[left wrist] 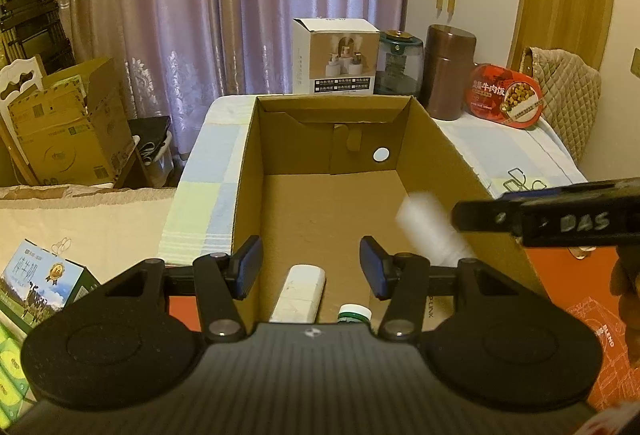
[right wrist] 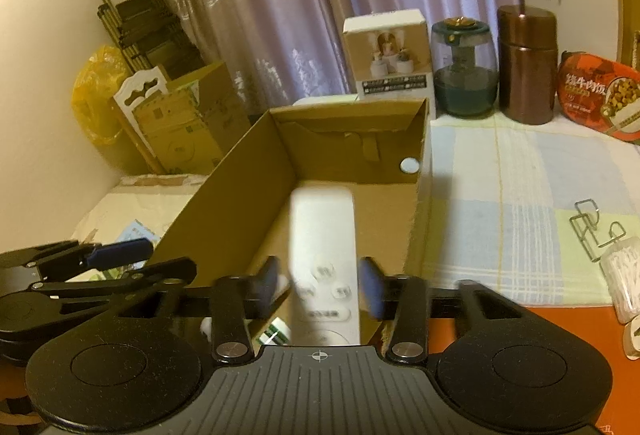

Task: Organize rigid objects
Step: 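Open the left gripper to drop the plain remote while the right gripper releases the button remote inside, then withdraw both grippers from the box toward the plugs on the mat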

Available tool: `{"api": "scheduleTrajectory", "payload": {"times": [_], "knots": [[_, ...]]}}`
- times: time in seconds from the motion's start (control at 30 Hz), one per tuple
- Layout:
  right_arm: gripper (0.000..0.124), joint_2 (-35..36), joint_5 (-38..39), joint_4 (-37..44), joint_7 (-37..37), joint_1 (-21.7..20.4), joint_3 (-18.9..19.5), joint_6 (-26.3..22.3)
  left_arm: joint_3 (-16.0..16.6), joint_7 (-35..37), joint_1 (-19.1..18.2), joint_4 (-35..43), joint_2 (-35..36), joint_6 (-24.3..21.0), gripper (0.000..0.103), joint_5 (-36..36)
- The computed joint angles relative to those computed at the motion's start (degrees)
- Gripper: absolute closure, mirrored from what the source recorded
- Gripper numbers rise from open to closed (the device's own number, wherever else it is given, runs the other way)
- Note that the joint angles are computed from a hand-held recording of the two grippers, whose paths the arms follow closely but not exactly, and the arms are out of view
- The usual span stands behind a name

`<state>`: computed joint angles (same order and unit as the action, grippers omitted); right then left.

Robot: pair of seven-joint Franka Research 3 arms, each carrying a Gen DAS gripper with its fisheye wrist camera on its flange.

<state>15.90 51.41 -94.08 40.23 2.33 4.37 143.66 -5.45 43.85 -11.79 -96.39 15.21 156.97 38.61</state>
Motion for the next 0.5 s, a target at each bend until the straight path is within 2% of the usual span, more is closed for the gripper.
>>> {"api": "scheduleTrajectory", "payload": {"times": [0.2,0.5], "knots": [[0.057,-3.3,4.7,-3.0,-2.3,-1.3,-0.5,1.3,0.1,-2.7,-0.4,-1.1,-1.6,0.1,0.055,0.9],[0.056,-10.6,7.9,-9.4,-1.7,-2.2,-4.3,1.5,-1.5,-6.7,-0.8,-4.0,-6.0,-1.4,0.055,2.8]]}}
